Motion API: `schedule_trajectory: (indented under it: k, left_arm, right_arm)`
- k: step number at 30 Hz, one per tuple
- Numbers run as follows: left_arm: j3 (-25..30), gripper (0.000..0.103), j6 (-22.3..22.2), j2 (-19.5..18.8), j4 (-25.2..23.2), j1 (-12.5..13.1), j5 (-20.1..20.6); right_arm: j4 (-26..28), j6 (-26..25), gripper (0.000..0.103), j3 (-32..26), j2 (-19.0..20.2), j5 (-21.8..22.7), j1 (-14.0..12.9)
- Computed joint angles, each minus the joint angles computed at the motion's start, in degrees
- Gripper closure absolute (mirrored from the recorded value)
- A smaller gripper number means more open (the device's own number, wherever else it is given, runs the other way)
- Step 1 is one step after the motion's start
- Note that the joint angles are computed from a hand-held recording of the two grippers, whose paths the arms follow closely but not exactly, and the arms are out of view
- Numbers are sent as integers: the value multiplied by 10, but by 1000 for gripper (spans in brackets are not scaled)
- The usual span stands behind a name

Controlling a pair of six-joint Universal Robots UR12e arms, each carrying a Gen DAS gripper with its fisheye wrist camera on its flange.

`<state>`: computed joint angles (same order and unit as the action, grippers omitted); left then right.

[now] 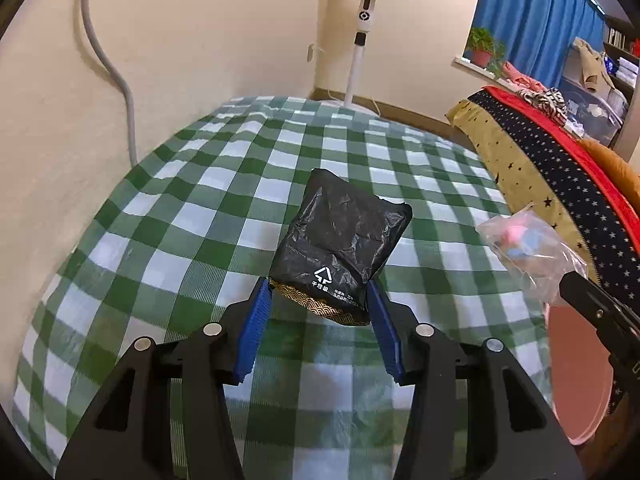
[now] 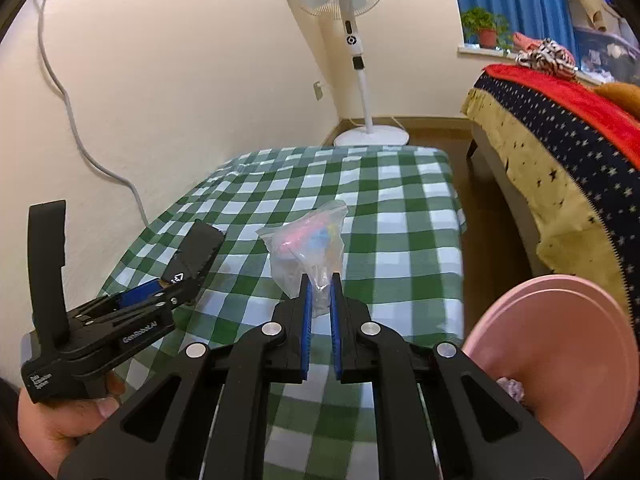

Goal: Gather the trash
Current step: 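Lift and carry black pouch and clear bag over the pink bin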

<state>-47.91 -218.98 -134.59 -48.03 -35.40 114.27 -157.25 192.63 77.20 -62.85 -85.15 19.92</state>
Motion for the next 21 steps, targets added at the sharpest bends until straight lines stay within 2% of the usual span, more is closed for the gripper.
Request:
schedule_trajectory:
  k: [11, 21]
  left_arm:
    - [-23, 54, 20, 22, 45, -21, 19]
    - [-19, 54, 50, 23, 73, -36, 21]
  right_arm:
    - [-33, 11, 94, 51, -52, -15, -7]
    - [-48, 21, 94, 97, -102, -34, -17]
